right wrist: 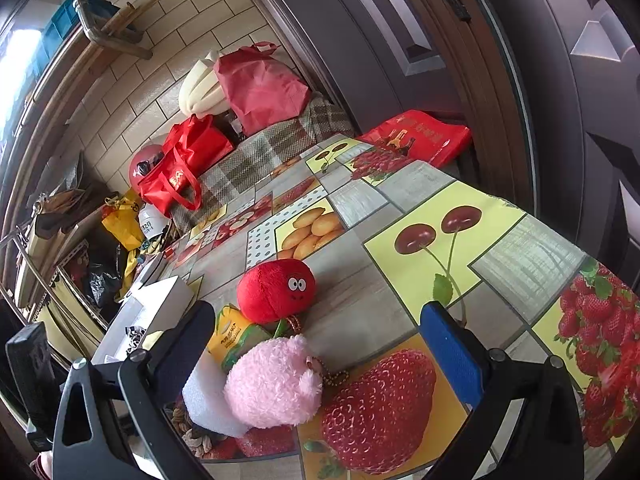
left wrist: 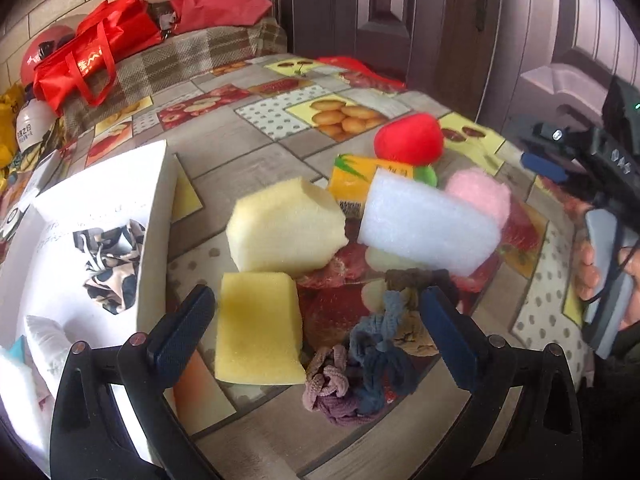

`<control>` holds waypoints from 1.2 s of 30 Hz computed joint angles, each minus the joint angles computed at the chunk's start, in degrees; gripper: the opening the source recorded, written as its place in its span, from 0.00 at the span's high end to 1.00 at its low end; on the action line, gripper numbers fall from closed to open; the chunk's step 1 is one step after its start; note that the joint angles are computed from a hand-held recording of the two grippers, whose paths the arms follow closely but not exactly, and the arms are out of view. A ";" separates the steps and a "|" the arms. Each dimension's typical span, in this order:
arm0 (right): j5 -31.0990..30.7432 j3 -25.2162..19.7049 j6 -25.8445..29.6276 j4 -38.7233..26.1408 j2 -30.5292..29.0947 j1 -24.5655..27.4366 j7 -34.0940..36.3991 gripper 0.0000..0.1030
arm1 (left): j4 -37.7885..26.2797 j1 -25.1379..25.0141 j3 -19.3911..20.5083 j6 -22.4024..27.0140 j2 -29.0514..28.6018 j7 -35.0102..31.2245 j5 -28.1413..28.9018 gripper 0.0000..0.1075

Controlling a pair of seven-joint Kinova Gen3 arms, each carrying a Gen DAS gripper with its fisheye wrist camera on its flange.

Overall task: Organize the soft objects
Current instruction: 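Grasp the yellow-green sponge with the left tool while the right tool grasps the pink fluffy ball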

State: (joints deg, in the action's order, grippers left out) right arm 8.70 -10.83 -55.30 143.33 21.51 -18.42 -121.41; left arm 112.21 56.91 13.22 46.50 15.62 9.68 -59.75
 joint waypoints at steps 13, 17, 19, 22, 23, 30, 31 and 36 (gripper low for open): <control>0.81 -0.02 -0.51 -0.02 0.48 0.43 -0.55 0.00 | 8.57 3.43 0.06 -1.61 -8.24 17.11 -10.42 0.05; 0.39 -0.05 -0.69 0.02 0.52 0.20 -0.44 0.00 | 8.87 0.23 3.92 0.67 -8.84 14.27 -7.85 0.05; 0.72 -0.02 -0.34 -0.12 0.44 0.39 -0.61 0.00 | 7.50 -0.57 5.70 2.46 -7.10 11.16 -6.30 0.05; 0.47 -0.05 -0.59 0.09 0.64 0.25 -0.53 0.00 | 5.55 -1.07 6.37 2.96 -4.36 5.60 -3.35 0.05; 1.04 -0.05 -0.45 -0.09 0.63 0.64 -0.86 0.00 | 4.82 -1.03 6.23 2.93 -3.46 3.75 -2.32 0.05; 1.41 -0.15 -0.75 0.06 0.86 0.84 -1.20 0.00 | 1.43 0.95 3.17 0.21 0.80 -4.50 0.27 0.21; 1.51 -0.09 -0.59 -0.02 0.77 0.92 -1.22 0.00 | 1.46 1.19 2.65 -0.31 0.88 -5.14 0.23 0.39; 1.88 0.23 2.33 -0.61 0.07 0.29 -0.18 0.01 | 3.32 1.41 0.80 -3.87 -0.26 -4.90 -0.37 0.58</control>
